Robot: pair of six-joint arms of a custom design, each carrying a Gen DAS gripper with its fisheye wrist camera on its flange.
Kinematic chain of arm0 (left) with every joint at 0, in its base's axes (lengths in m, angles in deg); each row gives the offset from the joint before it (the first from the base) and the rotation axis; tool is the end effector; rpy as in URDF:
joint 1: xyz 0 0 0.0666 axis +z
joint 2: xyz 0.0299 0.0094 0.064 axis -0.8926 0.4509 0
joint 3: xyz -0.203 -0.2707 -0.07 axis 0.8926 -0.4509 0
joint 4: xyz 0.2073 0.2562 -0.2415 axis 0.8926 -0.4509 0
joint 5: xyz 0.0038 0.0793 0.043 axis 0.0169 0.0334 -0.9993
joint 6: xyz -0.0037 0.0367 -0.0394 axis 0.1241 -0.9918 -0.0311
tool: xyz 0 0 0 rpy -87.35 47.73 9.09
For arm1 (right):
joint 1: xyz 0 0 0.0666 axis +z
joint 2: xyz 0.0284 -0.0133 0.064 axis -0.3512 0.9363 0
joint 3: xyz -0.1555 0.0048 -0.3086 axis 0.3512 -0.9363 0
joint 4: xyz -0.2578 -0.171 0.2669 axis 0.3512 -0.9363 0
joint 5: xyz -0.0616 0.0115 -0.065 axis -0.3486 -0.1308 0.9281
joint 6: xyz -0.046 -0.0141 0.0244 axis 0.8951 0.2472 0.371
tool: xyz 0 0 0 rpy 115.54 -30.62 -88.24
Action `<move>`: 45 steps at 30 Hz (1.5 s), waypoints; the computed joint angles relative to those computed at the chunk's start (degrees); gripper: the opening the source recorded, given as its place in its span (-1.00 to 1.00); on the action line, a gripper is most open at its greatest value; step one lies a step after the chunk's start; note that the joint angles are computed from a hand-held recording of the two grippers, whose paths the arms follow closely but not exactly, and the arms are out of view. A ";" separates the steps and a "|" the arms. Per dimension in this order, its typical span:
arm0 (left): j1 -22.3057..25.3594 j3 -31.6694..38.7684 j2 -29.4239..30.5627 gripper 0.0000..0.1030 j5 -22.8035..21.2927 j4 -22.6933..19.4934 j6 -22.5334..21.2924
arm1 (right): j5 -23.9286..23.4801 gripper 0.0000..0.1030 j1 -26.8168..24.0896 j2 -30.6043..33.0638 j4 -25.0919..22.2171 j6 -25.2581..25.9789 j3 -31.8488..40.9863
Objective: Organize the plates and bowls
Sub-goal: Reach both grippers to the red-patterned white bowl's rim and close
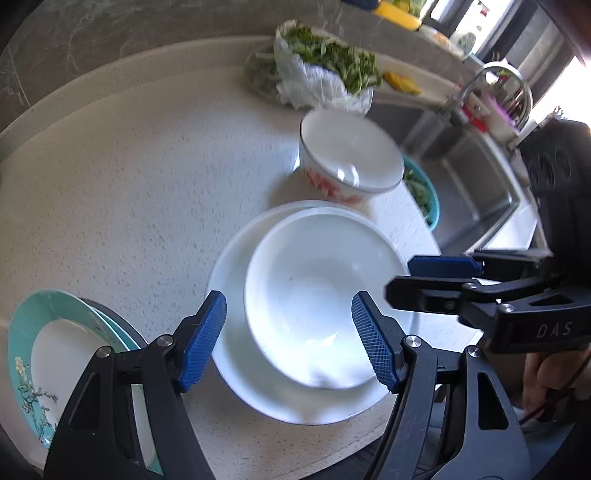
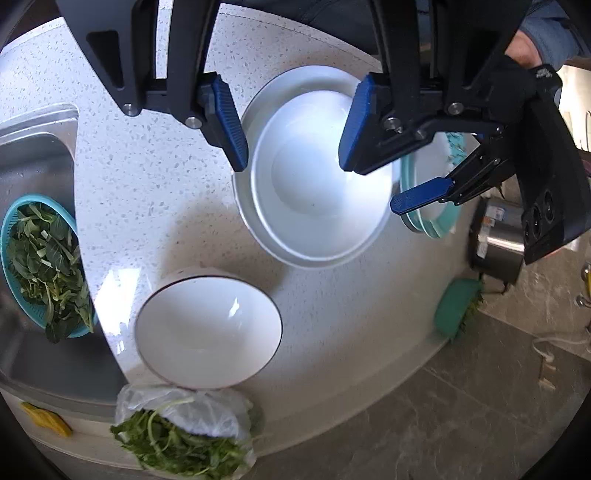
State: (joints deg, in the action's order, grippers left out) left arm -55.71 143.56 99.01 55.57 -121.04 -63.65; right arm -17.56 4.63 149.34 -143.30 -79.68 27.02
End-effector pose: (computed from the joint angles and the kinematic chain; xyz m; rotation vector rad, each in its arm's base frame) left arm 0.4306 0.0428 0.4212 0.4340 2.7199 -0.4103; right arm 0.3765 0.1915 0.4855 -0.1365 2.7884 0.7733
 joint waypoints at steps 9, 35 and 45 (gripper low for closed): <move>-1.50 19.44 12.94 0.43 1.39 -6.25 -1.02 | 0.60 0.15 -11.12 -2.66 3.92 -1.58 0.09; -10.31 37.48 36.46 -0.13 -4.61 -12.97 3.74 | -14.90 0.17 -17.09 12.71 5.61 1.42 4.74; -9.75 33.39 35.14 -0.58 -3.71 -8.46 5.12 | -14.65 -0.06 -16.54 12.94 6.89 0.83 3.19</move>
State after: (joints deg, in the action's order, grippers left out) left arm -65.46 176.94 134.15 51.86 -129.51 -58.53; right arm -32.22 -11.91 162.28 -136.41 -78.85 30.21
